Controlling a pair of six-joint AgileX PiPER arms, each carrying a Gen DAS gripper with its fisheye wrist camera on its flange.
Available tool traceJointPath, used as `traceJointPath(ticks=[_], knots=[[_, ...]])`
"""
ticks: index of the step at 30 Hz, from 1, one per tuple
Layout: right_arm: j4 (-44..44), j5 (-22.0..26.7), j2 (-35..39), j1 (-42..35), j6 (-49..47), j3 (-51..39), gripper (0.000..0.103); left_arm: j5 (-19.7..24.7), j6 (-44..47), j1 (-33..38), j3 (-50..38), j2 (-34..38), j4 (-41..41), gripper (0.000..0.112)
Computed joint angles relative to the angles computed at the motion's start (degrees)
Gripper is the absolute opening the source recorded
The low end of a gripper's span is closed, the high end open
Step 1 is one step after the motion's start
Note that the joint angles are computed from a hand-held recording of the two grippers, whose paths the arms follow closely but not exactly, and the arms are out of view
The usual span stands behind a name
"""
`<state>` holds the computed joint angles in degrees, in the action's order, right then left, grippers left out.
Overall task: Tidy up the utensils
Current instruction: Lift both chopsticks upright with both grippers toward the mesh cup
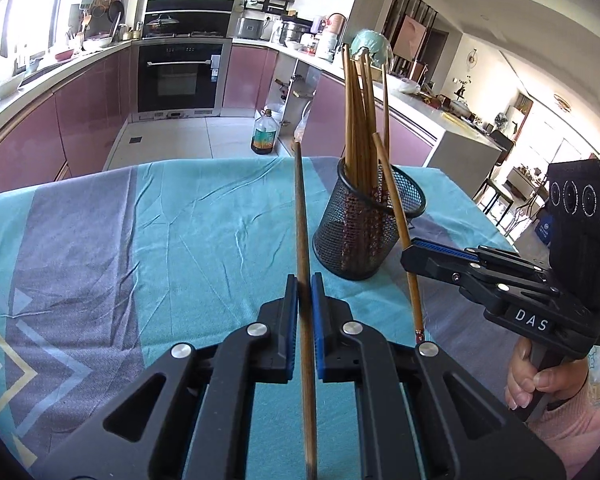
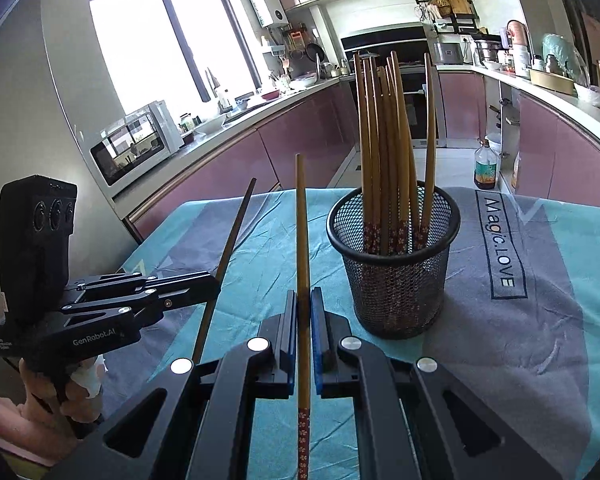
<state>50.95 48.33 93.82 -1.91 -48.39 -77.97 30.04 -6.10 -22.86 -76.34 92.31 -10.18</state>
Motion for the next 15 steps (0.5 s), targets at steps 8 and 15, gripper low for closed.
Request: traceJointPath(ticks=[8,15], knots=[[2.59,-0.08,-1.33,-1.92,-1.67,0.03,0.006,0.08,2.02,0.08,-1.08,-0.69,-2.45,0.007],[4.8,0.48,-1.87,-3.92,-3.14,-1.0,0.006,0.39,4.95,0.39,-2.1,-1.92,-5.57,0.007]])
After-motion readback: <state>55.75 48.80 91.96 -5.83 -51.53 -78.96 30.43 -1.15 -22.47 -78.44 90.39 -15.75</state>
